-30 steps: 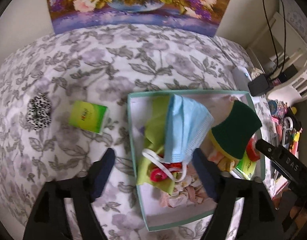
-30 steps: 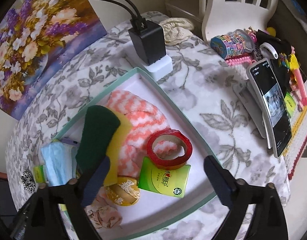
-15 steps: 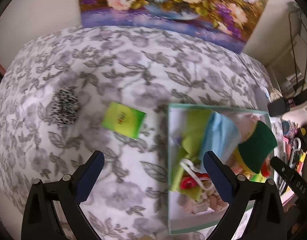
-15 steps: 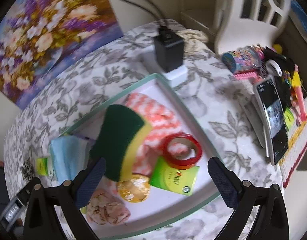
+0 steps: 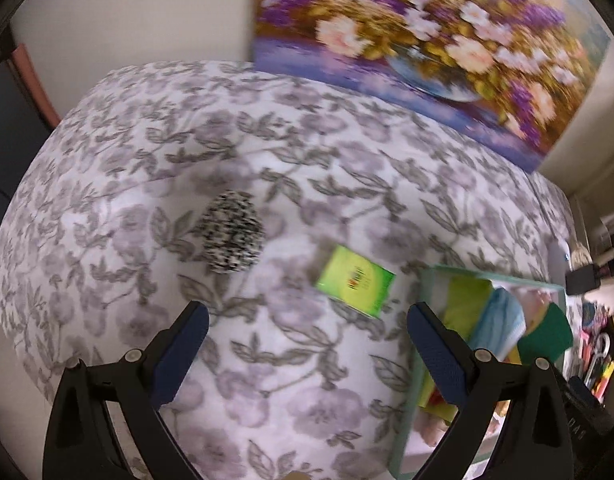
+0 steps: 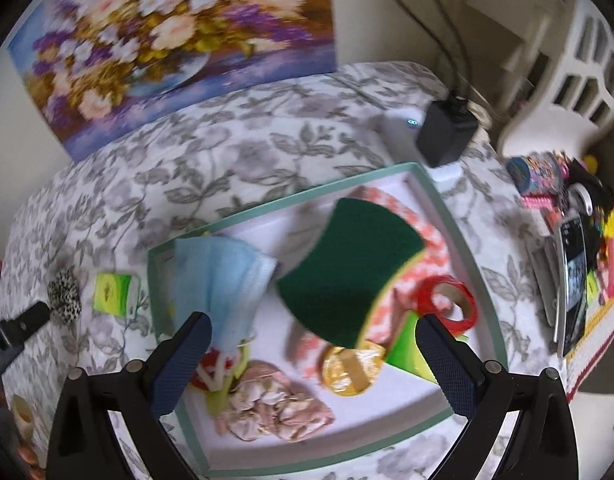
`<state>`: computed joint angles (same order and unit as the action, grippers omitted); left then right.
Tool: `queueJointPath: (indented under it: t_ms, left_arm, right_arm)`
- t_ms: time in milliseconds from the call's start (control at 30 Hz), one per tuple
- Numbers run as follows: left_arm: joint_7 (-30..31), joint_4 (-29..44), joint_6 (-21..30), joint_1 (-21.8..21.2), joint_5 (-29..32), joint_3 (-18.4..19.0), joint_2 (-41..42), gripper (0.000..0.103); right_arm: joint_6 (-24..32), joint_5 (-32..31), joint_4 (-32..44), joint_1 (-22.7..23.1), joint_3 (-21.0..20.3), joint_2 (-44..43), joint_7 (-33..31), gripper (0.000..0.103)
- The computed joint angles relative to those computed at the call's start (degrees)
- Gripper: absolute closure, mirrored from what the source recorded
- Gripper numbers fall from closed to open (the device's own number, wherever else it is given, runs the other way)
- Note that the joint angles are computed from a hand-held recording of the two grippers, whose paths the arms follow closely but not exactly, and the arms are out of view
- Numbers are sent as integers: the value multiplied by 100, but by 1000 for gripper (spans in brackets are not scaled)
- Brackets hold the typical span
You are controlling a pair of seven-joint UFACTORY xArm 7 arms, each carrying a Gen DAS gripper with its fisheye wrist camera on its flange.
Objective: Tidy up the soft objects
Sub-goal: 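Move both grippers back from the tray to the scrunchie and tissue pack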
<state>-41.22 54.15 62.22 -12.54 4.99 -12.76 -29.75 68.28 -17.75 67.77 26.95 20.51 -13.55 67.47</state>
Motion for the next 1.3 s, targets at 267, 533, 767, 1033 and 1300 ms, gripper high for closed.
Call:
queueJointPath:
  t_ms: [267,533,767,1033,1300]
  left_arm:
    - [49,-139,54,139,39,137,-147,4]
    - [81,-367,127,433,82,319,-380,4]
    - [165,-552,133,686,68,501,-556,4]
    - [300,-725,73,940,23,668,-696,4]
    - [458,-803,-207,1066,-69,784,-537,4]
  right_arm:
    - [28,-210,578,263,65,612,24,0]
    - [107,-461,1334,730,-19,1363,23,0]
    - [300,-695,2080,1259,-203,2026,-96,0]
    - [152,-739,2769,1751,-473,2694,-416,0]
    - [-189,-643,3188,2022,-723,3226,-524,0]
